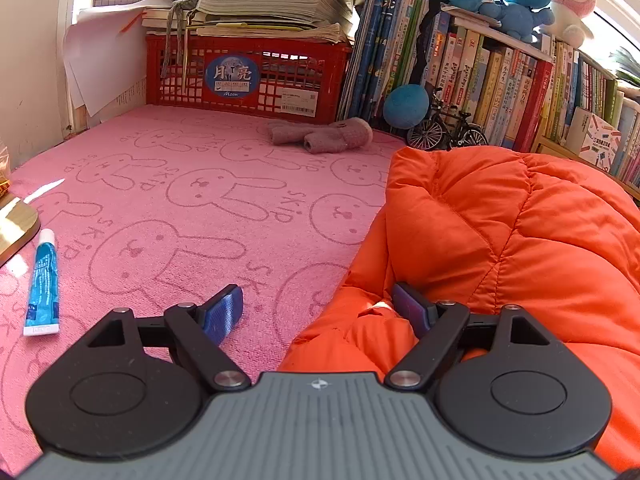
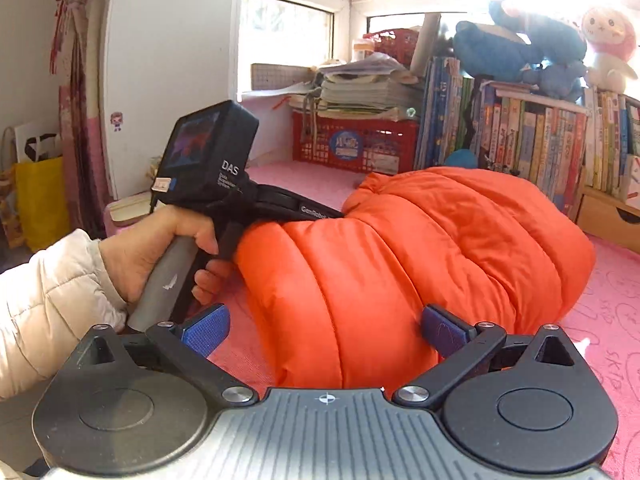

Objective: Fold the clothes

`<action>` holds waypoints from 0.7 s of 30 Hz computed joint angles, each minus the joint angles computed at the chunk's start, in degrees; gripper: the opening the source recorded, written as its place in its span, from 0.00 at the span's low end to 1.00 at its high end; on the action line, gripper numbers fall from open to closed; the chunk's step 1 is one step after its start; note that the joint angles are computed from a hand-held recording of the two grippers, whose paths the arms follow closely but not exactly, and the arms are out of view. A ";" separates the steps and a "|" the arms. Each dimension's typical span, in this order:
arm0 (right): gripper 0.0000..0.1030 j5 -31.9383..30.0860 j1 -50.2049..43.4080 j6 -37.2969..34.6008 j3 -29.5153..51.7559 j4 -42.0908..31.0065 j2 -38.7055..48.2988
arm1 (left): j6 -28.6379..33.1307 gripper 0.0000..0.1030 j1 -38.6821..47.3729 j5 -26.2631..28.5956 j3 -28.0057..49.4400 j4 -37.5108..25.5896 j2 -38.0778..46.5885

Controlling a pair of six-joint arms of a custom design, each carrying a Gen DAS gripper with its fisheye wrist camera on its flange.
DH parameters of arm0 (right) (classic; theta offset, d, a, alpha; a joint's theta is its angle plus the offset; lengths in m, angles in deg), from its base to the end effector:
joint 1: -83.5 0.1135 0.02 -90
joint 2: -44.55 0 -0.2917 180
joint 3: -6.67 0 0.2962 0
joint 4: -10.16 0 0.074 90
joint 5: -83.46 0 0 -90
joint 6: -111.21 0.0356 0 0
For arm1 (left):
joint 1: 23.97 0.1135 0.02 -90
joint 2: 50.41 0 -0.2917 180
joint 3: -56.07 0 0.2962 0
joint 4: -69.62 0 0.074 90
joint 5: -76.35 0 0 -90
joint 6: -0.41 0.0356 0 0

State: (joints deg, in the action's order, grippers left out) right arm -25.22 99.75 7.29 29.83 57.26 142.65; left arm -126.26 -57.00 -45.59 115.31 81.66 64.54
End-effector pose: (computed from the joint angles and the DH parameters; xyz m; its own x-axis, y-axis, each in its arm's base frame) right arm 0.2208 0.0762 0.0660 -0.3060 -0.3266 -0.8943 -0.6291 0.7744 -0.0675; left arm 0.3333 -0.1942 0.0613 -0.5490 -0.2476 -0.7983 -0.2320 0.9627 -0.1390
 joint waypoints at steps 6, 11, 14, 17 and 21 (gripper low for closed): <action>1.00 16.70 -0.53 0.20 -1.37 17.32 11.88 | -1.98 0.81 -3.57 -6.84 3.13 -5.55 1.06; 1.00 23.50 -6.34 -1.86 0.56 20.85 16.81 | 1.36 0.81 -6.95 -14.09 8.64 -12.30 3.78; 1.00 21.50 -11.70 -0.88 3.19 16.36 16.64 | 1.27 0.83 -6.62 -11.62 6.88 -9.67 3.49; 1.00 15.96 -15.21 -1.51 4.01 10.55 13.49 | 0.12 0.83 -6.26 -10.83 5.73 -9.05 2.97; 0.98 -5.53 -25.73 -3.99 1.08 0.50 1.26 | -0.13 0.83 -5.86 -9.92 5.29 -8.53 2.68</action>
